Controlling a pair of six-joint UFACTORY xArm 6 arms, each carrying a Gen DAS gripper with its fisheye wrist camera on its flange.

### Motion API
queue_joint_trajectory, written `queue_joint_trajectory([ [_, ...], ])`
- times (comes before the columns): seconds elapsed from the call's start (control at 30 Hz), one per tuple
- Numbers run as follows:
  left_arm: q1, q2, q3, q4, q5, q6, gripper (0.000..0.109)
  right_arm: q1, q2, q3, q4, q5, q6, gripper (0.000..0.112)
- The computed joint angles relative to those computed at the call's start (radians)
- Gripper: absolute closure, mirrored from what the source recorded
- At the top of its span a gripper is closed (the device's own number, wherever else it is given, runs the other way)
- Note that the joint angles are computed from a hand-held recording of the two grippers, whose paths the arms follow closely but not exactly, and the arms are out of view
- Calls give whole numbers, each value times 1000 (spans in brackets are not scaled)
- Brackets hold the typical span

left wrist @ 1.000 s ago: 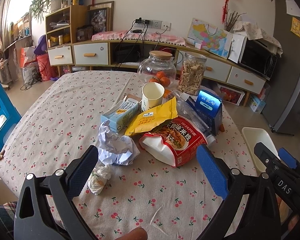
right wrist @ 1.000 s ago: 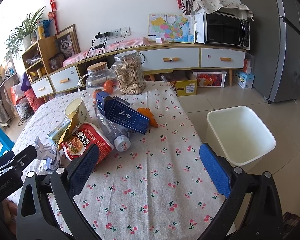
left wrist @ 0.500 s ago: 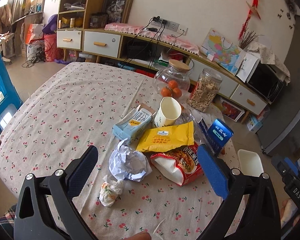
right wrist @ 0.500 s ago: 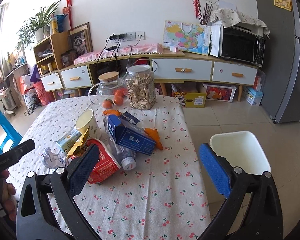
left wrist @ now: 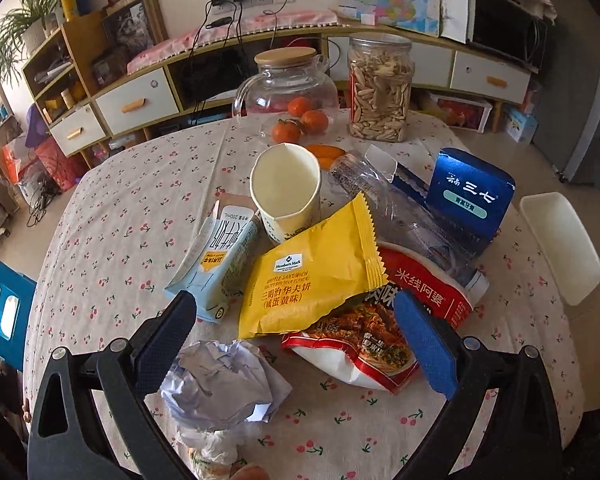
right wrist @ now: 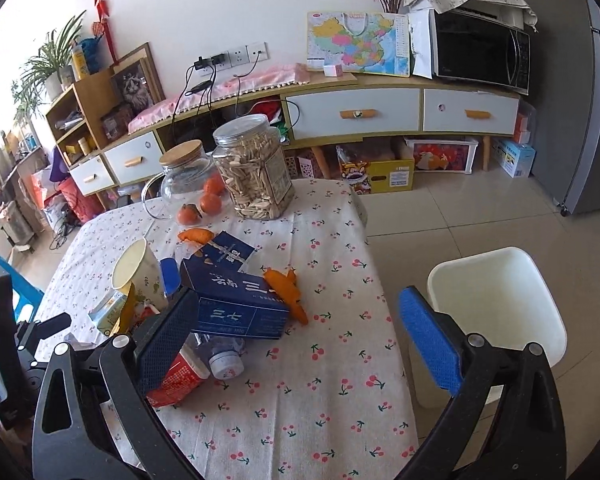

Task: Collect trash
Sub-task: 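Grasp the yellow snack packet with the left tool and lift it, then grasp the crumpled white paper with the right tool while the left tool holds the yellow packet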

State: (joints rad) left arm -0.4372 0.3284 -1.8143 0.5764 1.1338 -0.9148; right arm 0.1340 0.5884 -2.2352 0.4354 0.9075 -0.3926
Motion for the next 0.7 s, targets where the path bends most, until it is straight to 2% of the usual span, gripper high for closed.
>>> queue_joint_trajectory([
  [0.07, 3, 39, -40, -1, 6, 30, 13, 2, 21, -36, 9, 37, -7, 16],
  [0.1, 3, 53, -54, 8, 9, 37, 17, 2, 34, -56, 15, 61, -14, 16],
  [0.17, 12, 67, -65, -2, 6, 51, 33, 5, 41, -65, 22, 79, -41, 16],
  [0.23, 33, 63, -56, -52, -16, 62, 56, 9, 36, -55, 48, 92, -88, 16],
  [0.27, 41, 57, -48, -66, -27, 64, 62, 12, 28, -39, 64, 94, -116, 16],
  [0.33, 53, 44, -34, -77, -35, 68, 91, 19, 13, -14, 91, 108, -181, 16],
  [0.4, 64, -5, 26, -78, -87, 49, 97, 28, -5, 14, 118, 134, -261, 16],
  [0.43, 71, -33, 56, -80, -118, 45, 104, 36, -28, 53, 130, 130, -308, 16],
  [0.6, 94, -165, 174, -53, -255, 13, 105, 85, -176, 292, 202, 55, -576, 16],
  [0.7, 113, -221, 223, -57, -311, -6, 105, 108, -214, 358, 210, 43, -638, 16],
])
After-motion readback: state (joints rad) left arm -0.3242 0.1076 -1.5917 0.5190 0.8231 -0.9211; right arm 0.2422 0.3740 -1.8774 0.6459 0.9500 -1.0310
